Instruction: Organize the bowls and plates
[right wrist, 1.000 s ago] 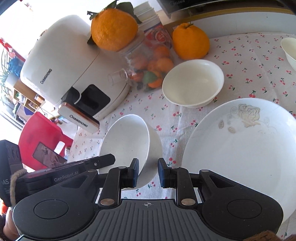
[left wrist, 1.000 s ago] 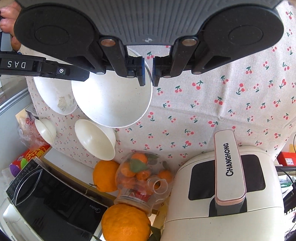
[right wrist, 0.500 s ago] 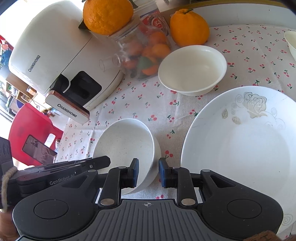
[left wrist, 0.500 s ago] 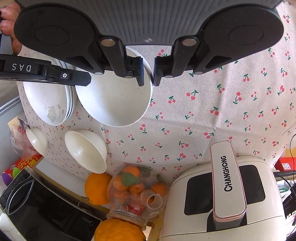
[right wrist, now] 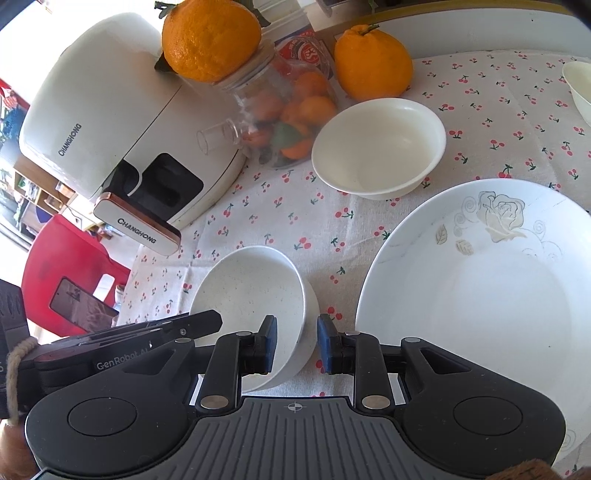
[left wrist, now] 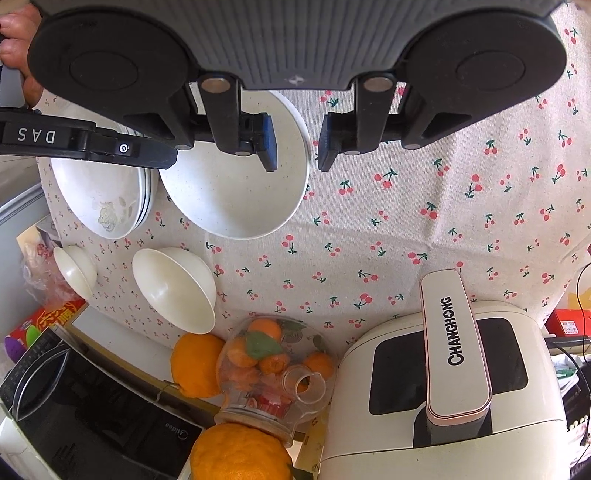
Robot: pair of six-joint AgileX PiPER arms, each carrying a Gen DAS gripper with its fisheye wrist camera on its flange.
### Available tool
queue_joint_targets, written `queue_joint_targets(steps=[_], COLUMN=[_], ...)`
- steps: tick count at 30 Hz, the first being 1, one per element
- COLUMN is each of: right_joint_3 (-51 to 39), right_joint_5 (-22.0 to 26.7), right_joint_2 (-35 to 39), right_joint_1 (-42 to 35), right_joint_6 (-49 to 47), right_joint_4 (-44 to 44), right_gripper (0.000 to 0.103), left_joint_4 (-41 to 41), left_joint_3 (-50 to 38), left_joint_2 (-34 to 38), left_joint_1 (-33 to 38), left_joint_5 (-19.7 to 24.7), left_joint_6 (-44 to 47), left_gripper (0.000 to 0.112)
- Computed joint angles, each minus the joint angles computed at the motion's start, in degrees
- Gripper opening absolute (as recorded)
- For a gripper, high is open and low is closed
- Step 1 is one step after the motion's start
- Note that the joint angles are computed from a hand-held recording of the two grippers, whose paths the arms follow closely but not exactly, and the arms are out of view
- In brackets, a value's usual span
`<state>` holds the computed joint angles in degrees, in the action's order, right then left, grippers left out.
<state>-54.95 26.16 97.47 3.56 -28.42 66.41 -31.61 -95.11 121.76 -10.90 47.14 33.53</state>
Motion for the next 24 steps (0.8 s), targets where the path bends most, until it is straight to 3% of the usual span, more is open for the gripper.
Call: queue_joint_targets(steps=[5, 7, 9, 15, 24], right_joint_3=[-0.6, -0.6, -0.7, -0.8, -2.0], right_joint_5=[0.6, 0.4, 0.3, -1.6, -7.3], right_joint_2=[-0.4, -0.7, -0.9, -1.9, -1.0], right_joint_1=[-1.6, -2.4, -3.2, -6.6, -10.4], right_joint_6=[-0.7, -1.2, -1.6, -3.1, -0.7], right_joint_4=[0.9, 1.6, 2.2, 3.9, 2.4], right_gripper=[0.035, 0.04, 0.047, 0.071, 0.086], left_joint_4=[0.0, 0.1, 0.5, 3.2, 8.5], left_joint_3=[-0.9, -0.8, -0.9, -2.4, -6.9], left_joint_2=[-0.3, -0.6, -0.8, 0.0, 3.3], left_joint_1=[-0.5, -1.0, -1.8, -4.4, -8.0], left_joint_5=[-0.5, -1.3, -2.3, -5.1, -7.6], left_joint_6=[-2.1, -2.5, -3.2, -7.5, -17.8], left_gripper=[0.041, 0.05, 0.068, 0.096, 0.102])
